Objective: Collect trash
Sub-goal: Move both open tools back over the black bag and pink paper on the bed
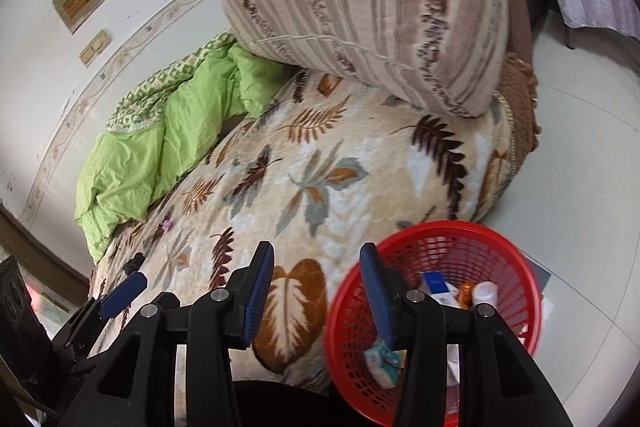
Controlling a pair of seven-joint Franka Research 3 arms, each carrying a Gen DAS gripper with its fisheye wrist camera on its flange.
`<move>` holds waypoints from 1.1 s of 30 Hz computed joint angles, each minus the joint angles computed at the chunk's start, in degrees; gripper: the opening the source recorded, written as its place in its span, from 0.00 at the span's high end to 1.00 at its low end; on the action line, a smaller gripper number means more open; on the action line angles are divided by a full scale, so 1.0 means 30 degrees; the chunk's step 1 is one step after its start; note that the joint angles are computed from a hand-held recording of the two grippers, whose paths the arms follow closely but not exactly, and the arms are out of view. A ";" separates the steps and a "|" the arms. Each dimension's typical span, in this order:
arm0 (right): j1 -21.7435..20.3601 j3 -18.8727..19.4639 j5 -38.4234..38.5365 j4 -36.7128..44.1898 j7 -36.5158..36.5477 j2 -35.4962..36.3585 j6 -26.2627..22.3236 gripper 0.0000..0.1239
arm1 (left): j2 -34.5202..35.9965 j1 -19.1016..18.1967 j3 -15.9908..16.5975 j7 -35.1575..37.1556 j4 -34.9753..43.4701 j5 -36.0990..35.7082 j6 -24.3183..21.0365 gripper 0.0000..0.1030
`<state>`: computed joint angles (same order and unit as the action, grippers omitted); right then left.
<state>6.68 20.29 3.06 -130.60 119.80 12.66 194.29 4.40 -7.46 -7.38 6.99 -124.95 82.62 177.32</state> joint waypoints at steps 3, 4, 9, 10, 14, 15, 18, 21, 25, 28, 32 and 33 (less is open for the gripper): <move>0.1050 -0.0421 0.0231 0.1213 -0.0778 0.0691 -0.0517 0.62 | -0.0429 0.0443 0.0341 -0.0869 -0.0455 0.0550 0.0007 0.38; 0.1431 -0.0565 0.0415 0.1660 -0.1151 0.0954 -0.0701 0.62 | -0.0517 0.0644 0.0428 -0.1194 -0.0559 0.0789 0.0076 0.37; 0.2653 -0.0777 0.1212 0.3899 -0.2760 0.2378 -0.1718 0.61 | -0.0798 0.1710 0.0786 -0.2219 -0.1071 0.1312 0.0302 0.37; 0.3078 -0.0993 0.1354 0.4467 -0.3056 0.2730 -0.2011 0.61 | -0.0851 0.1904 0.0842 -0.2475 -0.1142 0.1423 0.0301 0.37; 0.4737 -0.1978 0.1906 0.6472 -0.4001 0.3947 -0.3042 0.61 | -0.0816 0.2709 0.1134 -0.3145 -0.1266 0.1768 0.0503 0.37; 0.4990 -0.2098 0.2048 0.6892 -0.4222 0.4202 -0.3260 0.61 | -0.0791 0.2897 0.1212 -0.3273 -0.1281 0.1823 0.0537 0.37; 0.5838 -0.2485 0.2335 0.8452 -0.4966 0.5155 -0.4145 0.61 | -0.0653 0.3462 0.1466 -0.3481 -0.1323 0.1774 0.0743 0.37; 0.6518 -0.2694 0.2655 1.0117 -0.5688 0.6178 -0.5011 0.61 | -0.0467 0.3941 0.1717 -0.3582 -0.1369 0.1615 0.0823 0.37; 0.7487 -0.3095 0.3043 1.2415 -0.6601 0.7571 -0.6133 0.61 | -0.0142 0.4587 0.2125 -0.3748 -0.1363 0.1501 0.1140 0.37; 0.8225 -0.3476 0.3220 1.4503 -0.7167 0.8800 -0.7181 0.61 | 0.0123 0.5027 0.2451 -0.3431 -0.1294 0.1018 0.1366 0.37; 0.8945 -0.3738 0.3209 1.8095 -0.7769 1.0864 -0.8981 0.61 | 0.0682 0.6145 0.3122 -0.0586 -0.1536 -0.2556 0.2077 0.37; 0.9069 -0.3724 0.3184 1.9098 -0.7966 1.1451 -0.9465 0.61 | 0.0865 0.6503 0.3310 0.0495 -0.1600 -0.3866 0.2160 0.37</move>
